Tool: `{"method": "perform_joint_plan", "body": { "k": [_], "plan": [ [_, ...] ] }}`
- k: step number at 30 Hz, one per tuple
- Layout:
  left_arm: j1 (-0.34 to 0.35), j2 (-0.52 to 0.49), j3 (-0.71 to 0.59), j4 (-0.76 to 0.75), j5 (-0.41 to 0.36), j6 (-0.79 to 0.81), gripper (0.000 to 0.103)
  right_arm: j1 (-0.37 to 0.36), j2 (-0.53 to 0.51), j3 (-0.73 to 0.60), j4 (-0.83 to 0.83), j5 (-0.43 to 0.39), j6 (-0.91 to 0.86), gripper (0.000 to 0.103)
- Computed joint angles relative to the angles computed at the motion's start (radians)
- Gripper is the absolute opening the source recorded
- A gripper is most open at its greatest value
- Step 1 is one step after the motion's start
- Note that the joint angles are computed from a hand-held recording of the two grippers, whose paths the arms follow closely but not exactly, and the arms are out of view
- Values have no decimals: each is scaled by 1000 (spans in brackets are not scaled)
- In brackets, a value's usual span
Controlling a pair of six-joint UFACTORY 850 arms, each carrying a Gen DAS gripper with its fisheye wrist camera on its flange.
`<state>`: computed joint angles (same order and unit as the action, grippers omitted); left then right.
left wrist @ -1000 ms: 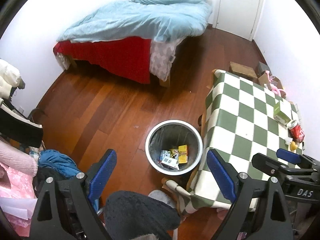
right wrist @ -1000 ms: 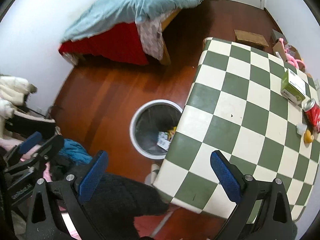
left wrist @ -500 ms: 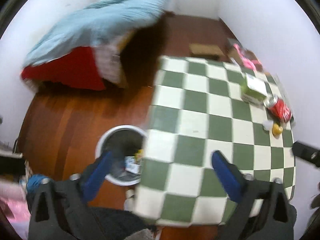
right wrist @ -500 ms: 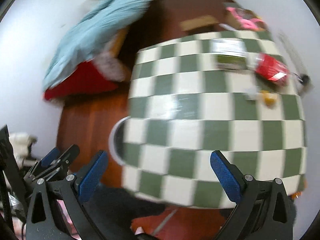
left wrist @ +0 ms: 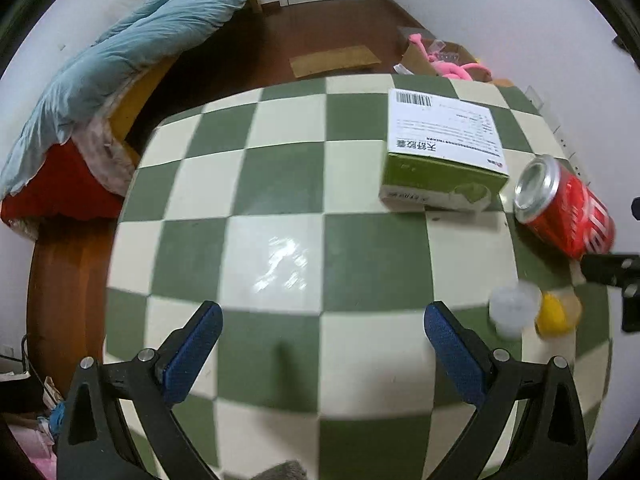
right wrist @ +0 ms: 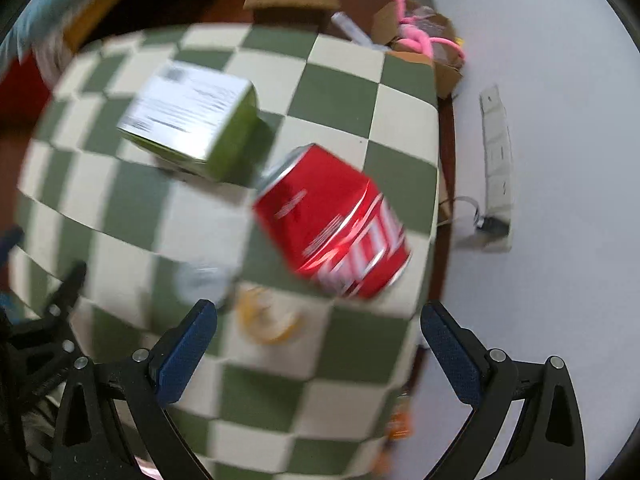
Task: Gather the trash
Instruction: 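Grasp the clear plastic cup with the left tool while the right grasps the red can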
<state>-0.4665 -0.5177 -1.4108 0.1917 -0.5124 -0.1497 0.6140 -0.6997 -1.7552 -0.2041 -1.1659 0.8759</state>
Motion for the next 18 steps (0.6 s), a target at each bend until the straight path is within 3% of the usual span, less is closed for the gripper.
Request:
{"method": "perform_joint_plan", "body": {
  "k": [10,15,18],
  "plan": [
    [-5,-81,-68,29,-21,-49,103,-81,-171,-131,24,-57,-338,103],
    [-9,-58,-41,59,5,-48,103,-117,-130,-52,91,86,-280,98],
    [-7,-37,-24,-3,15,20,103,-122,-91,5,100,128,-227,97]
  ]
}}
